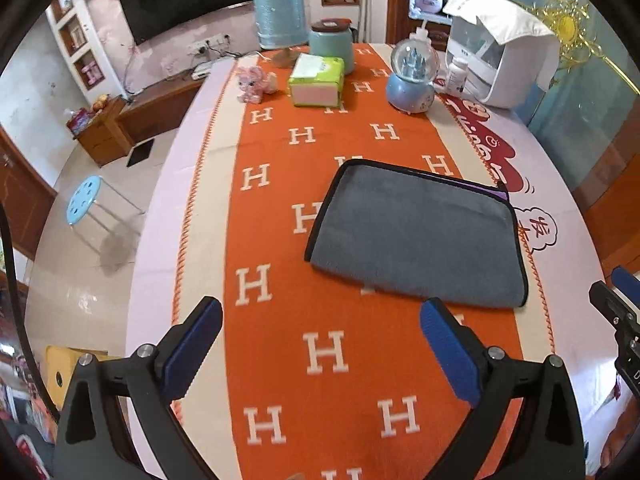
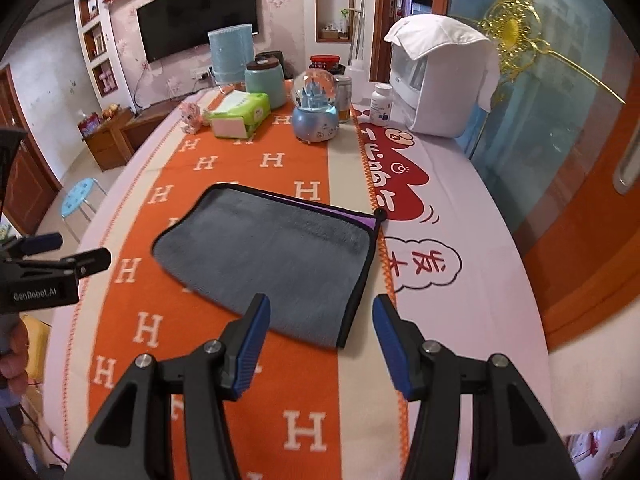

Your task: Fold towel

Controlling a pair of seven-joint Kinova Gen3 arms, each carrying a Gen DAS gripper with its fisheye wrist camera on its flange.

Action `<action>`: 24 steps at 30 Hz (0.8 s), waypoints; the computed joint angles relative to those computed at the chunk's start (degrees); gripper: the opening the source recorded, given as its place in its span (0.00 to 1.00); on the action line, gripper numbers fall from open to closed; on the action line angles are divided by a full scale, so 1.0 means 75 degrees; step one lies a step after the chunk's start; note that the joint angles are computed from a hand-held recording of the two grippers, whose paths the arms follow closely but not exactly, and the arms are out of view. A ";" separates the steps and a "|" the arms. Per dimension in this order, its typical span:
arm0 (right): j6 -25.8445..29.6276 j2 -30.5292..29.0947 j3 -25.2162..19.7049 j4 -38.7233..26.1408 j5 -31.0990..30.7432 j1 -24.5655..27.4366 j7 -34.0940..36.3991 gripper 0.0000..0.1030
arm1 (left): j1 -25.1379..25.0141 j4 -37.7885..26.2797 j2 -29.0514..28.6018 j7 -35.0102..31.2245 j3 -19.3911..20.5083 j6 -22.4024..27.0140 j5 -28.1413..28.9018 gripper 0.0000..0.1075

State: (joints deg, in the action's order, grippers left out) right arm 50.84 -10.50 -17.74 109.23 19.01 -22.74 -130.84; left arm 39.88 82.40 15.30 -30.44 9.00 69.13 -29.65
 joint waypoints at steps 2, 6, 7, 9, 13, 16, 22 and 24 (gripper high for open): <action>0.0158 -0.0269 -0.0066 0.0026 -0.0096 -0.0034 -0.0045 0.52 | 0.0204 0.0084 -0.0163 0.0256 0.0046 0.0173 -0.0134 0.92; 0.0391 -0.0731 -0.0168 0.0054 -0.0407 -0.0008 0.0095 0.52 | 0.0490 0.0191 -0.0498 0.0722 0.0301 0.0474 -0.0228 0.92; 0.0472 -0.0848 -0.0195 0.0041 -0.0500 0.0006 0.0146 0.52 | 0.0605 0.0186 -0.0554 0.0895 0.0380 0.0598 -0.0329 0.92; 0.0572 -0.1001 -0.0225 0.0024 -0.0681 0.0057 0.0265 0.52 | 0.0802 0.0145 -0.0621 0.1211 0.0524 0.0840 -0.0508 0.92; 0.0853 -0.1271 -0.0450 -0.0036 -0.0887 0.0182 0.0387 0.52 | 0.1156 0.0088 -0.0772 0.1811 0.0799 0.1146 -0.0695 0.92; 0.1013 -0.1510 -0.0548 -0.0060 -0.1057 0.0240 0.0459 0.52 | 0.1382 0.0039 -0.0838 0.2266 0.0961 0.1382 -0.0815 0.92; 0.1174 -0.1898 -0.0920 -0.0044 -0.1200 0.0514 0.0387 0.52 | 0.1922 -0.0070 -0.0794 0.3117 0.1202 0.2057 -0.1228 0.92; 0.1192 -0.2011 -0.1016 -0.0030 -0.1255 0.0597 0.0334 0.52 | 0.2091 -0.0066 -0.0767 0.3366 0.1250 0.2256 -0.1323 0.92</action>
